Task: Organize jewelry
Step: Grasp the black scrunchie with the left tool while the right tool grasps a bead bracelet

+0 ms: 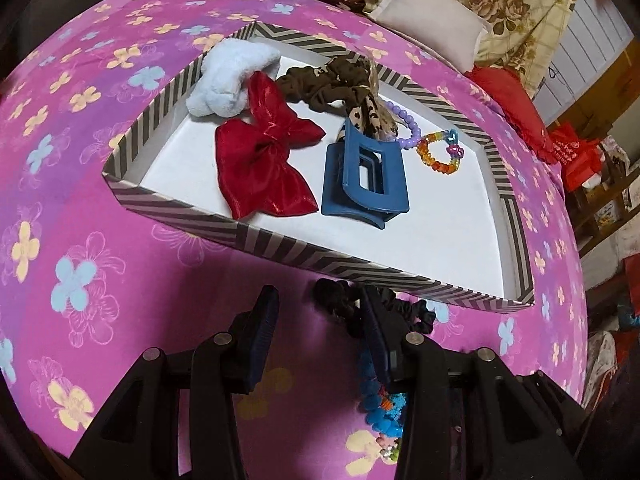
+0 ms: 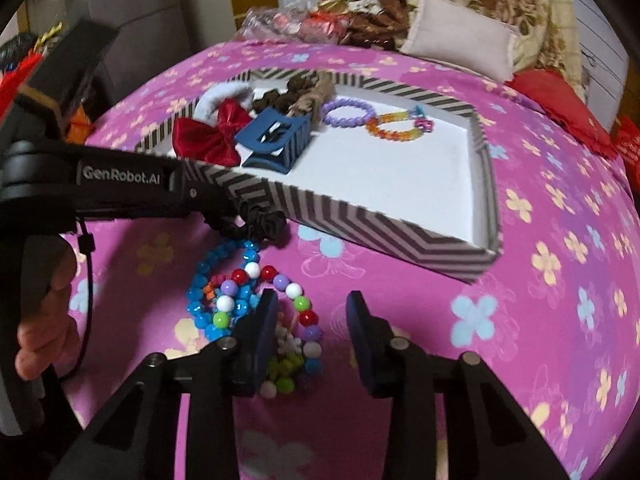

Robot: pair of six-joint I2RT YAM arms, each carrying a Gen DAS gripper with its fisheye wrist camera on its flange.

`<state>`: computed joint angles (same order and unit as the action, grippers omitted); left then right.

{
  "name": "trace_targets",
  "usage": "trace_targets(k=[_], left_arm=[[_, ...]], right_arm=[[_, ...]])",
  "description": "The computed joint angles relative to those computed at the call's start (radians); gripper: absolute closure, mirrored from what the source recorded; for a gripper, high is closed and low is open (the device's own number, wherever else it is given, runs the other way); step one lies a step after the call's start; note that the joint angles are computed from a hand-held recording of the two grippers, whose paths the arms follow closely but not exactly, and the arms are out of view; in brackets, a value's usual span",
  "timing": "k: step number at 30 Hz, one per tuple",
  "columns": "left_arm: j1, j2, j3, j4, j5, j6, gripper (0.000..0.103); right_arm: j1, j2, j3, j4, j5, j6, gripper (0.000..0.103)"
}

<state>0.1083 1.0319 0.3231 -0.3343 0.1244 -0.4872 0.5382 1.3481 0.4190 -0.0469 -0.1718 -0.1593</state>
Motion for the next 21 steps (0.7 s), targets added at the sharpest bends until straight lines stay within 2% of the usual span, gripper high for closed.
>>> trace_targets(k=[3, 5, 6, 8, 9, 10, 12, 15, 18, 21], left_arm=[[-0.018, 0.019, 0.007, 0.011, -0.025, -0.001, 0.060], [-0.041, 0.029, 0.013, 0.010, -0.051, 0.000, 0.060], [-0.053, 0.033, 0.016, 0.008, -0.065, 0.003, 0.060], [-0.067, 0.035, 0.015, 0.010, -0.084, 0.012, 0.067], [-0.070, 0.036, 0.013, 0.009, -0.098, 0.020, 0.080], [-0.064, 0.037, 0.013, 0.008, -0.099, 0.028, 0.086], [-0.016, 0.027, 0.002, 0.011, -0.045, 0.065, 0.091], [0.038, 0.009, -0.003, -0.008, 0.007, 0.098, 0.094], [0.055, -0.041, -0.014, -0.044, 0.004, 0.111, 0.095], [0.068, -0.083, -0.022, -0.076, 0.001, 0.119, 0.095]], right_arm=[[0.018, 0.030, 0.010, 0.028, 0.017, -0.012, 0.073], [0.033, 0.055, 0.021, 0.024, 0.054, -0.019, 0.085], [0.045, 0.043, 0.012, 0.032, 0.074, -0.029, 0.087], [0.049, 0.024, -0.004, 0.034, 0.089, -0.063, 0.089], [0.043, 0.015, -0.010, 0.030, 0.095, -0.070, 0.090], [0.029, -0.002, -0.019, 0.021, 0.103, -0.074, 0.091], [-0.021, -0.036, -0.035, -0.006, 0.085, -0.089, 0.091], [-0.091, -0.089, -0.054, -0.056, 0.060, -0.114, 0.092], [-0.172, -0.127, -0.072, -0.088, 0.020, -0.148, 0.091], [-0.258, -0.136, -0.090, -0.080, -0.075, -0.166, 0.083]])
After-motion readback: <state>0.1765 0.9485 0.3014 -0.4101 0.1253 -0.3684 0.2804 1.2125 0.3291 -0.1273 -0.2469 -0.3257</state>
